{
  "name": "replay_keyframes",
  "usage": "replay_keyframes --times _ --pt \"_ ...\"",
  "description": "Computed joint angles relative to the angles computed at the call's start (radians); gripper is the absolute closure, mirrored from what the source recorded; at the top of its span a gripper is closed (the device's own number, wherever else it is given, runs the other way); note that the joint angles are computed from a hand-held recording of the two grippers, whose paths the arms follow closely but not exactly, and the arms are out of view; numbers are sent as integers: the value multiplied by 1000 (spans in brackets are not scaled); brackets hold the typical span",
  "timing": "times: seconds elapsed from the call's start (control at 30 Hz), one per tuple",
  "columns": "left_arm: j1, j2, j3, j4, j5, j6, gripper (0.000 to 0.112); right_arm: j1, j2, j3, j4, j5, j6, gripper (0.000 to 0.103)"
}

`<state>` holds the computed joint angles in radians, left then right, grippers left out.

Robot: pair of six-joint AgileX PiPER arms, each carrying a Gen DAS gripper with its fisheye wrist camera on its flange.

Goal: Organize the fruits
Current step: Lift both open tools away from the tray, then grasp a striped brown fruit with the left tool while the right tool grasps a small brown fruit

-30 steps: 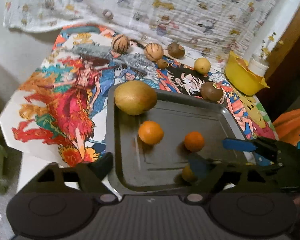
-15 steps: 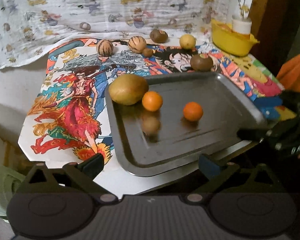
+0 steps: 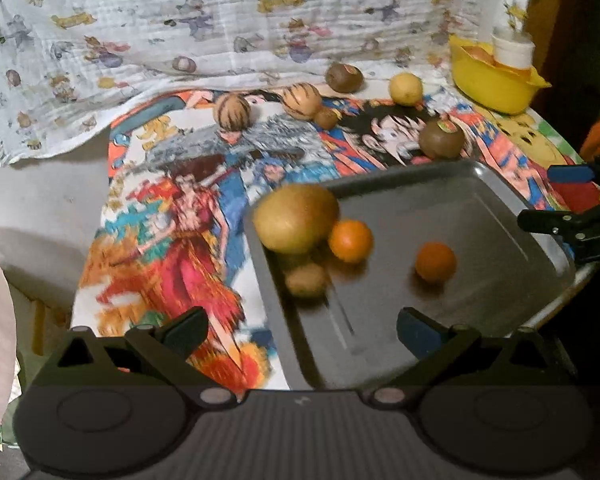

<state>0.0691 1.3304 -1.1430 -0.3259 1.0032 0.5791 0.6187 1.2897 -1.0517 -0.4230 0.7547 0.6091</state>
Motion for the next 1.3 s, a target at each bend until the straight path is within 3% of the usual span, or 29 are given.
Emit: replay_keyframes --times 0.3,0.5,0.77,1.03,1.3 --pt "13 202 -209 -14 -52 -16 10 -110 175 -196 77 -78 -230 1" --pt "19 346 -391 -22 -31 12 10 -136 303 -360 128 -82 -335 1" --pt "27 549 -616 -52 -30 75 10 -125 465 -521 124 -81 -368 1" --pt "51 756 -828 -145 -9 97 10 -143 669 -741 259 -58 -379 1" --pt "27 916 -978 -207 -21 110 10 -131 843 -920 261 24 -305 19"
